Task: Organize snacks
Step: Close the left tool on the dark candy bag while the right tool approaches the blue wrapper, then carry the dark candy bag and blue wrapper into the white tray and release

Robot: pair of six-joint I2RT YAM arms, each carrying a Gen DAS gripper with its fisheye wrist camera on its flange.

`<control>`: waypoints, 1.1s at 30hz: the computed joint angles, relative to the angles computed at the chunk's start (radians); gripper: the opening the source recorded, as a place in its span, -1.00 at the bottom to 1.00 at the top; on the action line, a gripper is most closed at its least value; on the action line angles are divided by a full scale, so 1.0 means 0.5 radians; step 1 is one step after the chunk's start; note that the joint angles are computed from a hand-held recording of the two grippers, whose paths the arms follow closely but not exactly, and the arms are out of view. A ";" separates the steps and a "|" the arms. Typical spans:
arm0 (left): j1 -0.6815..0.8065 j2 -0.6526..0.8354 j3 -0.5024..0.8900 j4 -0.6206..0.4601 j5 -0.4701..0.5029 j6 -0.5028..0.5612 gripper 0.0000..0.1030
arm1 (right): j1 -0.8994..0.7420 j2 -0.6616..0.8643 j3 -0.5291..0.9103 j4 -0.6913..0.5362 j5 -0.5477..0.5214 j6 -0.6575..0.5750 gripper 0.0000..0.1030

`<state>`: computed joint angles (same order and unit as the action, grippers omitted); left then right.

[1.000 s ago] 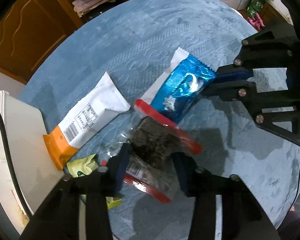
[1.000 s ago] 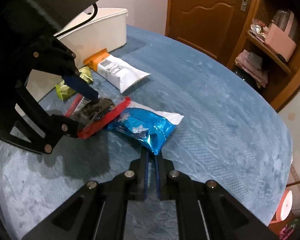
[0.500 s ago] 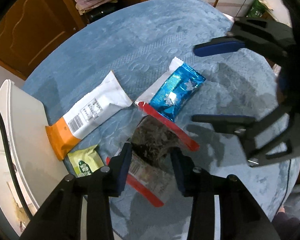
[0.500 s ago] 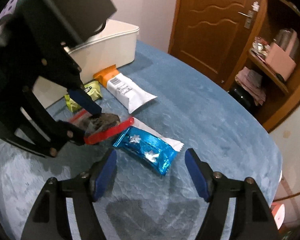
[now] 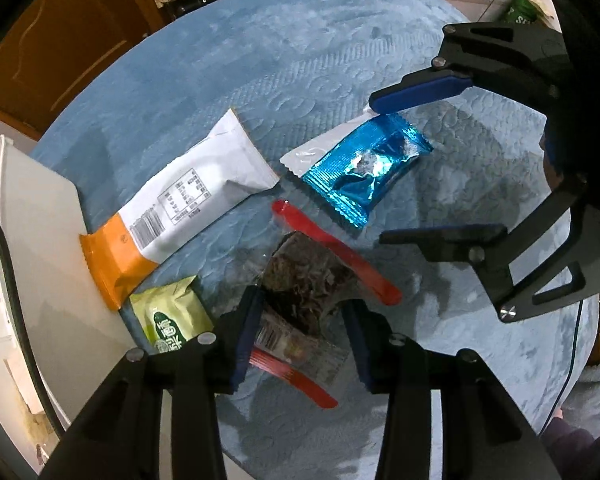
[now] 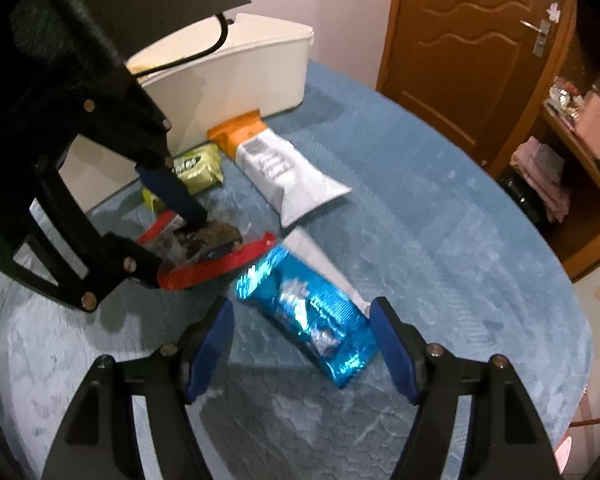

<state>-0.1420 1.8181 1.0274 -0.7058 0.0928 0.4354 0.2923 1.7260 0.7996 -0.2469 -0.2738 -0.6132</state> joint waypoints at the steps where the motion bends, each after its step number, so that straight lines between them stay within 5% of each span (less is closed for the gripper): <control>1: 0.007 0.009 0.017 -0.008 0.004 0.001 -0.14 | -0.012 0.019 0.012 -0.015 -0.005 -0.018 0.39; 6: 0.061 0.073 0.074 -0.037 0.087 -0.053 -0.10 | -0.015 0.067 -0.011 0.095 0.069 -0.016 0.33; 11: 0.227 0.085 0.138 -0.056 0.234 -0.087 -0.20 | 0.011 0.036 -0.093 0.268 0.137 0.087 -0.32; 23: 0.499 -0.604 -0.202 -0.133 0.430 -0.044 -0.21 | 0.005 -0.517 -0.376 0.242 0.077 0.419 -0.42; 33: 0.682 -1.495 -0.232 -0.684 0.575 0.055 -0.21 | 0.428 -1.370 -0.396 -0.269 0.287 0.836 -0.42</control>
<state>0.1989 1.0706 0.9113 -1.0479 0.3805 0.4629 0.5065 1.0410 0.6014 -0.3813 -0.1303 -0.1952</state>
